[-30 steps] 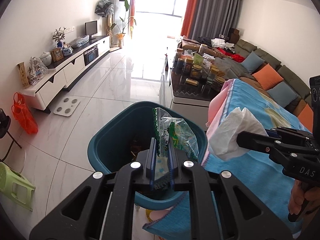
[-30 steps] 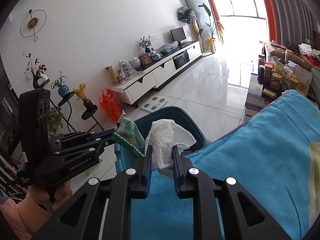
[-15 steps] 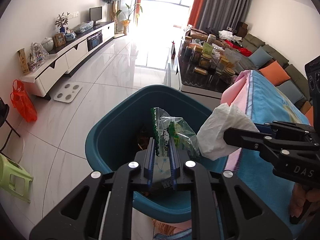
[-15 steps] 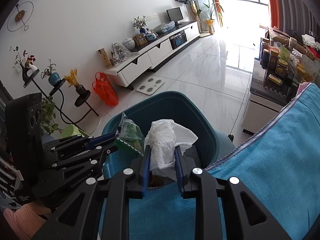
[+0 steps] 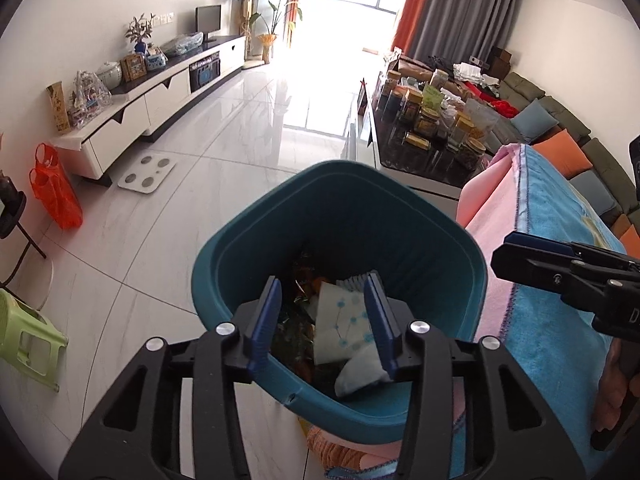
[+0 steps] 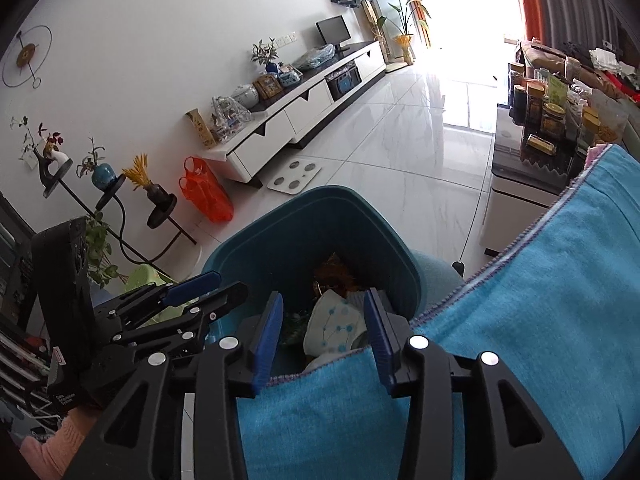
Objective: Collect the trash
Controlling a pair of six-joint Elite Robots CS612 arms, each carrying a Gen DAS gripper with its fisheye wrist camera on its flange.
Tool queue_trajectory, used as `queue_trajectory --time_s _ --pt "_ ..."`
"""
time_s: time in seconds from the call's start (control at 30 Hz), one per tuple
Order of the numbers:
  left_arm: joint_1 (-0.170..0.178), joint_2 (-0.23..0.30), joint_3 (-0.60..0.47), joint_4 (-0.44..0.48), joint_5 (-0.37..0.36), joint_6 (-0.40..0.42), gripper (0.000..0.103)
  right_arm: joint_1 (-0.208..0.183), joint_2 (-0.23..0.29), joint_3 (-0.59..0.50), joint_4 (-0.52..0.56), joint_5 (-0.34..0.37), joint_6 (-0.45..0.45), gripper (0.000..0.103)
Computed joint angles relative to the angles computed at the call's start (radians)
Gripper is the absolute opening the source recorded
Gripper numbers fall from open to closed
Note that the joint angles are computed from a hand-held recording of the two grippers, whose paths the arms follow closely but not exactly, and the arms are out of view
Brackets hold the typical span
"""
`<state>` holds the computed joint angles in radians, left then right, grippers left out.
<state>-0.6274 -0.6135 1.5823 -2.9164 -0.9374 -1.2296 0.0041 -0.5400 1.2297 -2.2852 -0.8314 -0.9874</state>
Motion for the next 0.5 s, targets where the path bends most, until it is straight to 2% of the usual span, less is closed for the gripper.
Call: queue_trajectory --time_s 0.13,0.17,0.27,0.3,0.37,0.4,0.5 --pt "-0.028 -0.017 0.019 -0.043 0.077 0.041 0.062 -0.034 -0.022 0.042 -0.035 0.067 -0.011 0.047" --pt "-0.037 -0.02 0.023 -0.058 0.097 0.056 0.07 -0.045 -0.029 0.057 -0.054 0.085 -0.015 0.051" --pt "-0.065 -0.024 0.025 -0.106 0.159 0.117 0.084 -0.081 -0.054 0.123 -0.161 0.141 -0.003 0.06" --pt "-0.074 -0.023 0.023 -0.12 0.173 0.135 0.092 -0.096 -0.062 0.148 -0.206 0.157 0.003 0.061" --pt "-0.094 -0.016 0.016 -0.172 0.205 0.181 0.097 -0.119 -0.071 0.187 -0.307 0.176 0.04 0.069" --pt "-0.102 -0.012 0.01 -0.188 0.214 0.201 0.097 -0.132 -0.075 0.208 -0.366 0.187 0.059 0.07" --pt "-0.126 0.004 -0.02 -0.209 0.232 0.235 0.097 -0.17 -0.073 0.263 -0.585 0.208 0.166 0.084"
